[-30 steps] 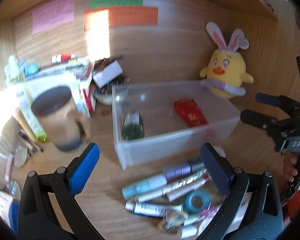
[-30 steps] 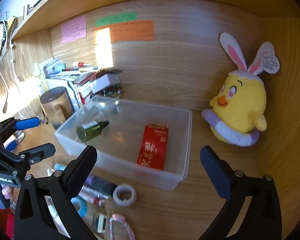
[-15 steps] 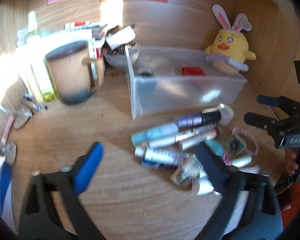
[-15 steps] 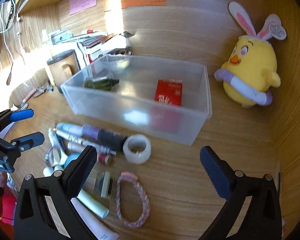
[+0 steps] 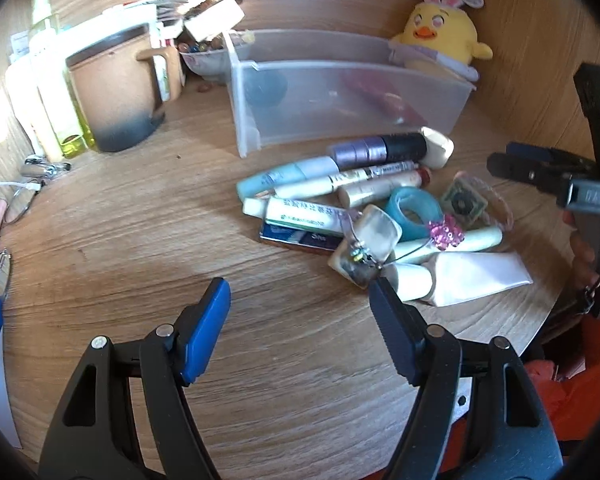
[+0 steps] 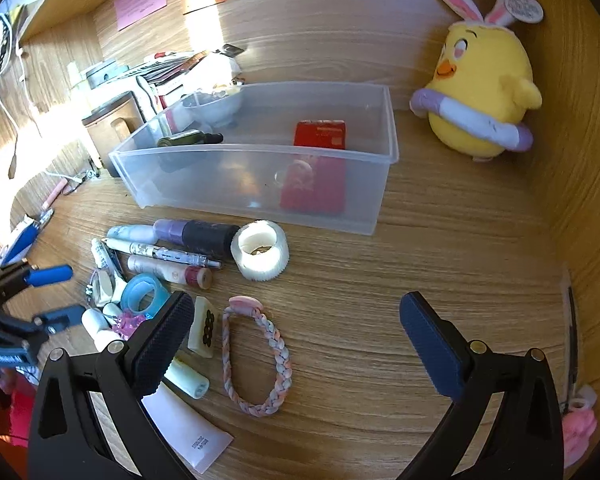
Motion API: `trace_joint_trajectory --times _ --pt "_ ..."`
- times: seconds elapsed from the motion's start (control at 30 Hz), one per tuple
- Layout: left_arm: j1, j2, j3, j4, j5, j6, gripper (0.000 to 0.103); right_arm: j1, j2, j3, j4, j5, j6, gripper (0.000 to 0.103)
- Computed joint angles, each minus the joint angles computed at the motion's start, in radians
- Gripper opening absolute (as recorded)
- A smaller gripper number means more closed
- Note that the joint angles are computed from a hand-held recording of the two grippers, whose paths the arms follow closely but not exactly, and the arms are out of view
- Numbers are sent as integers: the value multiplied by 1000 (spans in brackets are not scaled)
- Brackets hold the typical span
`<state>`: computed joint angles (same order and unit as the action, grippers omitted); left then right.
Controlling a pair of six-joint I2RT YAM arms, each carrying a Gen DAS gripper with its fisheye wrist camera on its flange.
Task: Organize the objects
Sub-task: 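Withdraw both tools from the box toward the remaining pile, then grasp the small glass jar with the left tool while the right grasps the white tape roll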
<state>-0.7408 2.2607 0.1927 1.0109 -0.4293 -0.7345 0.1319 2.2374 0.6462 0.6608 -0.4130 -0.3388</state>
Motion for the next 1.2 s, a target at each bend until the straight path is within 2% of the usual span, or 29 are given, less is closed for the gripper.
trace_joint_trajectory --times 0.07,0.23,0.33,0.4,0.5,0.6,0.73,0.9,0.97,1.1,1.2 --pt "-5 -14 24 -50 -8 7 73 -2 2 16 -22 -8 9 102" --pt "10 -20 62 -78 5 51 72 18 2 38 -36 11 22 102" --pt "17 -15 67 -58 14 72 62 42 9 56 -44 41 22 101" --pt "18 -18 67 -49 18 81 47 60 16 75 -58 59 21 101" --pt "18 -21 57 -25 25 86 34 85 31 102 -68 81 18 98" --pt "26 -34 51 -20 44 91 24 102 49 138 -98 88 15 87" --pt "22 -64 36 -39 27 71 24 124 72 171 -112 100 15 69" --pt "28 -110 -14 -9 -11 52 24 141 98 199 -122 97 7 49" --pt "36 -135 -34 4 -29 57 24 143 104 207 -127 92 3 36" --pt "68 -178 -41 14 -25 83 24 140 98 188 -89 86 8 36" --pt "90 -228 -22 -24 -27 114 24 132 79 162 -61 74 17 36"
